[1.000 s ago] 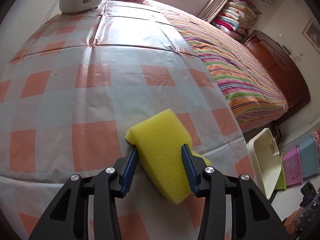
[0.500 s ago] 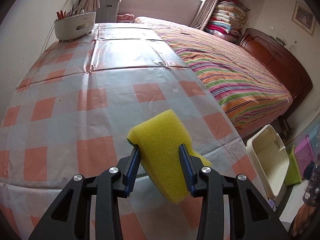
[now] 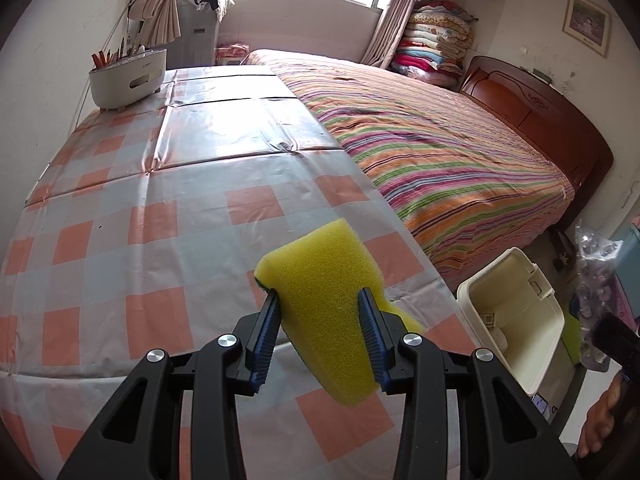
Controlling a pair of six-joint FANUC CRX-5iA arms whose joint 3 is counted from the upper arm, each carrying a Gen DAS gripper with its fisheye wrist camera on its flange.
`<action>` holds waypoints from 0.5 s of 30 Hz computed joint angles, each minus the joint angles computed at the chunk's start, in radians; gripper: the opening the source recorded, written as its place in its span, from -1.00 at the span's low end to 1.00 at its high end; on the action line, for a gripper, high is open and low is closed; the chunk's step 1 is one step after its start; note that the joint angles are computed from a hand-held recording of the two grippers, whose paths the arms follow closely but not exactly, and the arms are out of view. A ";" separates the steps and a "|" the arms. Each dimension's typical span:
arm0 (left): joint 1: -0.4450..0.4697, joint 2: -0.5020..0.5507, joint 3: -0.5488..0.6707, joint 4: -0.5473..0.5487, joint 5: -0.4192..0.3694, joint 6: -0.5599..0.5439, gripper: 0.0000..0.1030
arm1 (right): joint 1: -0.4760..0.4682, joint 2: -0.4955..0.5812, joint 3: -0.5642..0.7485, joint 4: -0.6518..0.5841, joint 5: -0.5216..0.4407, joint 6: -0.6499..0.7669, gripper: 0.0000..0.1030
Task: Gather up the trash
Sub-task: 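Carry the sponge and blister pack over the cream bin with both tools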
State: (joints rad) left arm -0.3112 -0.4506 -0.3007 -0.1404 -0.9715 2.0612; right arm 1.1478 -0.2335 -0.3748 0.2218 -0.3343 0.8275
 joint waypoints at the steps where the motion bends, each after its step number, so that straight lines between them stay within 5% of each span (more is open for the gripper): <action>1: -0.015 0.007 0.009 -0.008 0.001 0.008 -0.26 | -0.004 -0.006 -0.017 0.037 0.001 -0.043 -0.37; 5: -0.066 0.036 0.040 -0.031 0.006 0.035 -0.26 | -0.031 -0.032 -0.108 0.275 -0.025 -0.292 -0.36; 15: -0.178 0.105 0.109 -0.060 0.026 0.070 -0.26 | -0.067 -0.061 -0.198 0.503 -0.180 -0.534 -0.31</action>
